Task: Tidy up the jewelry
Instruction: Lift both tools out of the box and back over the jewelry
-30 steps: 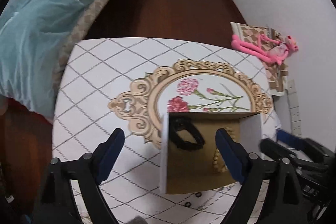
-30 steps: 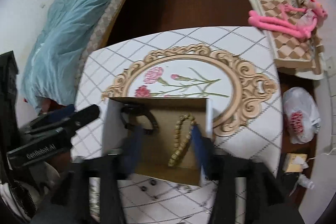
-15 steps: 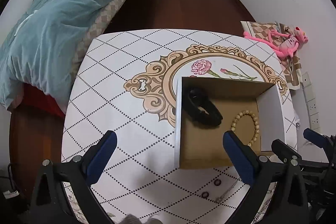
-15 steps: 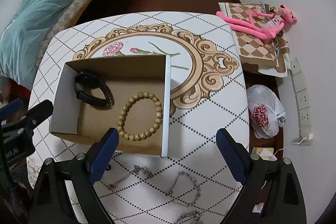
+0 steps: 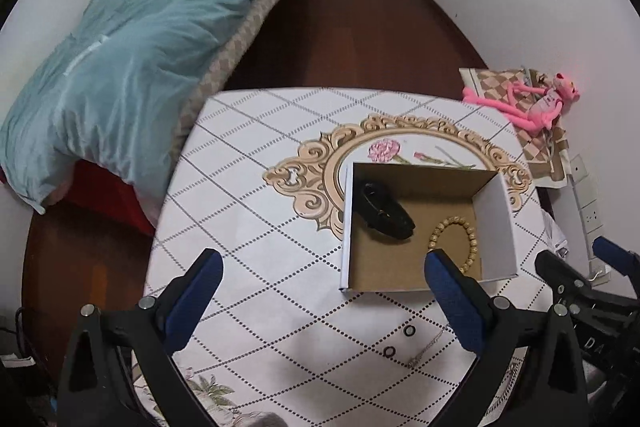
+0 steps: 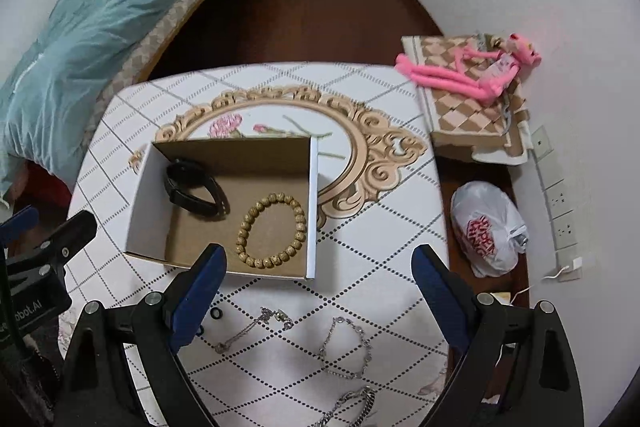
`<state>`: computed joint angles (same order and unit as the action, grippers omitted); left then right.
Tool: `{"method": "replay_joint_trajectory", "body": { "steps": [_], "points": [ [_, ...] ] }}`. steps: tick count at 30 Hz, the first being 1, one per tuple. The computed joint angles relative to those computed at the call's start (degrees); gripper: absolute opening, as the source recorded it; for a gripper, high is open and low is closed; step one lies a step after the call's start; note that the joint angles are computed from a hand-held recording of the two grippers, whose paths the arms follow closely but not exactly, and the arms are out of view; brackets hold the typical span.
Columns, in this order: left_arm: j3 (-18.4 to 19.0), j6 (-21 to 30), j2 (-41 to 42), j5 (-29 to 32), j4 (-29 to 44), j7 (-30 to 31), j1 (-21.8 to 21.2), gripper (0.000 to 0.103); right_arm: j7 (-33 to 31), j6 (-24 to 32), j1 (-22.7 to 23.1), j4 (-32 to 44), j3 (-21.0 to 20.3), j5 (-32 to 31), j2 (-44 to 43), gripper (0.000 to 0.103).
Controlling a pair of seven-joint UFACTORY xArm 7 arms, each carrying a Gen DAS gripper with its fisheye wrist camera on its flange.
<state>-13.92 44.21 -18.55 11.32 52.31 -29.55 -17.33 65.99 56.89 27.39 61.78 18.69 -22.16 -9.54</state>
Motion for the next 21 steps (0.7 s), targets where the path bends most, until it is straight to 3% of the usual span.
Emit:
{"method": "replay_joint_trajectory", "body": {
  "steps": [21],
  "points": [
    [-2.59, 4.59, -17.81, -4.47, -3.49, 1.03, -0.95, 0.103, 7.68, 12.69, -0.33, 3.16, 9.88, -5.04, -13.18, 0.095]
  ]
}}
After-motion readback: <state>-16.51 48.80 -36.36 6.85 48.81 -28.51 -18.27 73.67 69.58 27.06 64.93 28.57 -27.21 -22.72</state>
